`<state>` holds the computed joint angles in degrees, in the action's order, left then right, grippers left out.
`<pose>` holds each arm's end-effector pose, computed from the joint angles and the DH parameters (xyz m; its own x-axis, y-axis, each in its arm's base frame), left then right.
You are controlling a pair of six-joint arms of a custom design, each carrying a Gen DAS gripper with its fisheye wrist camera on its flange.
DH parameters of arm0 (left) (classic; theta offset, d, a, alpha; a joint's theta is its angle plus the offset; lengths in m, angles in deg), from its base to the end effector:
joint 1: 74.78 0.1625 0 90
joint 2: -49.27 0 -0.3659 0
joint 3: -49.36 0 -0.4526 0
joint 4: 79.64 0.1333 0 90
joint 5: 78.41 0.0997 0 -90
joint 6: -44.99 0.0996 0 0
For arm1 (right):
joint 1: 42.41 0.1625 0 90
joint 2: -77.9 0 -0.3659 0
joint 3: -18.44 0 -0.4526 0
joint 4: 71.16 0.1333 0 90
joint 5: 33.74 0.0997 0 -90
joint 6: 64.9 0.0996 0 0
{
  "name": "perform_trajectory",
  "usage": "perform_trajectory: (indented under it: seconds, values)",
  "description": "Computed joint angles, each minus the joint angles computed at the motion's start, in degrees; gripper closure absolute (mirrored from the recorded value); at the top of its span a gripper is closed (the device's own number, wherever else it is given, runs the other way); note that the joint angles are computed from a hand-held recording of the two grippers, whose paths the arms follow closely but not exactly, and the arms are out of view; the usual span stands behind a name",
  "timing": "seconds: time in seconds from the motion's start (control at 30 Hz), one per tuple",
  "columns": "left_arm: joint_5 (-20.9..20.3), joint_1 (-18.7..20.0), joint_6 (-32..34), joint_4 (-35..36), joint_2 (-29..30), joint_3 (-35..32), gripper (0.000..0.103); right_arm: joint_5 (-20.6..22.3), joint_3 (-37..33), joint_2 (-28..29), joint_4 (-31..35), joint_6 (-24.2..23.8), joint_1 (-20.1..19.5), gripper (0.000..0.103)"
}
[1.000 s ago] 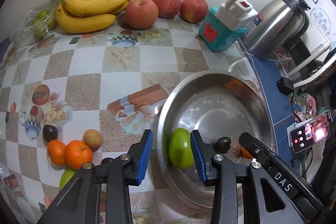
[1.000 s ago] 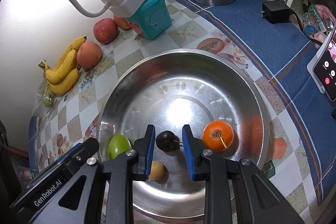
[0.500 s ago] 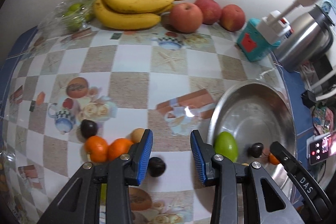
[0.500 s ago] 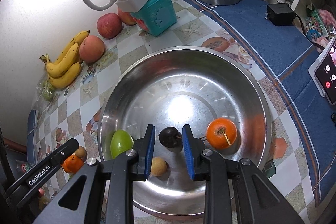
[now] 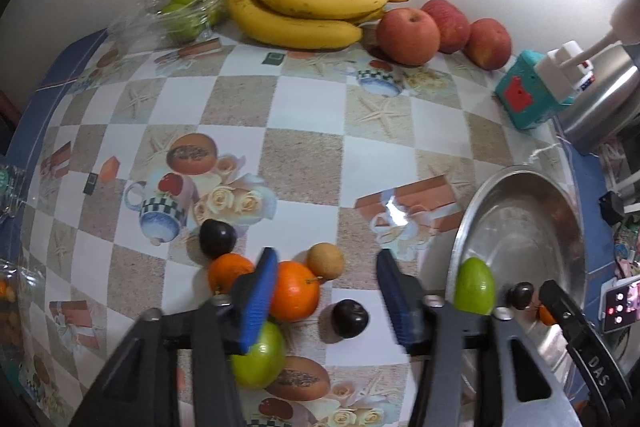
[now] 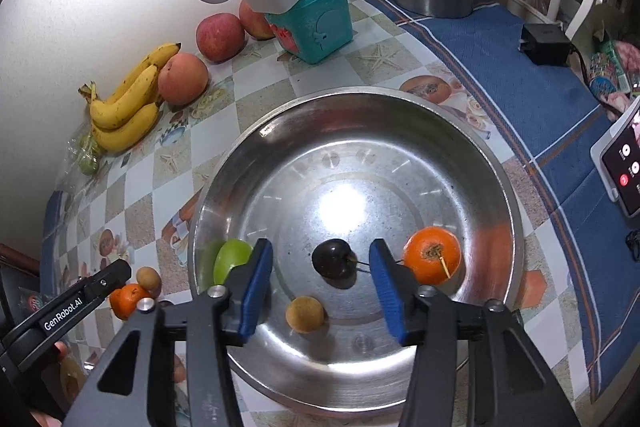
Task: Organize fruits
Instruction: 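Withdraw both open grippers from the plate back toward the fruit pile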
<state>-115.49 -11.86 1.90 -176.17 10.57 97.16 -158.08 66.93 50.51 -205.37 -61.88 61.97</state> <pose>-0.1881 -0.8353 0.2552 -0.6908 -0.3839 -0.6127 -0.0235 0.8588 -0.5117 0.2910 -0.8247 0.1314 -0.8657 0.0563 0.4974 -0.1831 0.8892 -0.4193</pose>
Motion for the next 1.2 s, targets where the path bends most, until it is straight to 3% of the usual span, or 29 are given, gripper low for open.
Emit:
perform_trajectory:
  seconds: [0.1, 0.23, 0.33, 0.47, 0.6, 0.87, 0.97, 1.2]
  values:
    - [1.0, 0.2, -2.3, 2.3, 0.0, -0.4, 0.031, -0.5, -0.6, 0.5, 0.4, -0.8, 0.1, 0.042]
    - [2.7, 0.3, -5.2, 5.5, 0.0, -0.7, 0.026, -1.9, -1.7, 1.5, 1.0, -2.2, 0.4, 0.032]
    - [3.5, 0.5, -7.4, 7.6, -0.1, -0.8, 0.023, -2.7, -2.2, 1.9, 1.4, -2.7, 0.5, 0.03]
    - [4.8, 0.6, -9.3, 9.0, -0.4, -0.5, 0.011, -3.5, -2.6, 2.4, 2.0, -3.2, 0.6, 0.029]
    - [5.6, 0.6, -10.1, 9.5, -0.6, -0.3, 0.004, -4.3, -3.0, 2.7, 2.3, -3.7, 0.6, 0.018]
    - [6.7, 0.4, -10.2, 10.4, -0.4, -0.6, 0.0, -4.6, -2.7, 2.7, 1.1, -5.0, 0.7, 0.018]
    - [6.9, 0.3, -9.8, 10.1, -0.4, -0.5, 0.0, -5.0, -2.6, 2.7, 0.4, -5.6, 0.8, 0.006]
    - [7.9, 0.0, -9.7, 11.3, -0.7, -0.1, 0.0, -5.3, -2.6, 2.6, 0.9, -4.9, 0.8, 0.005]
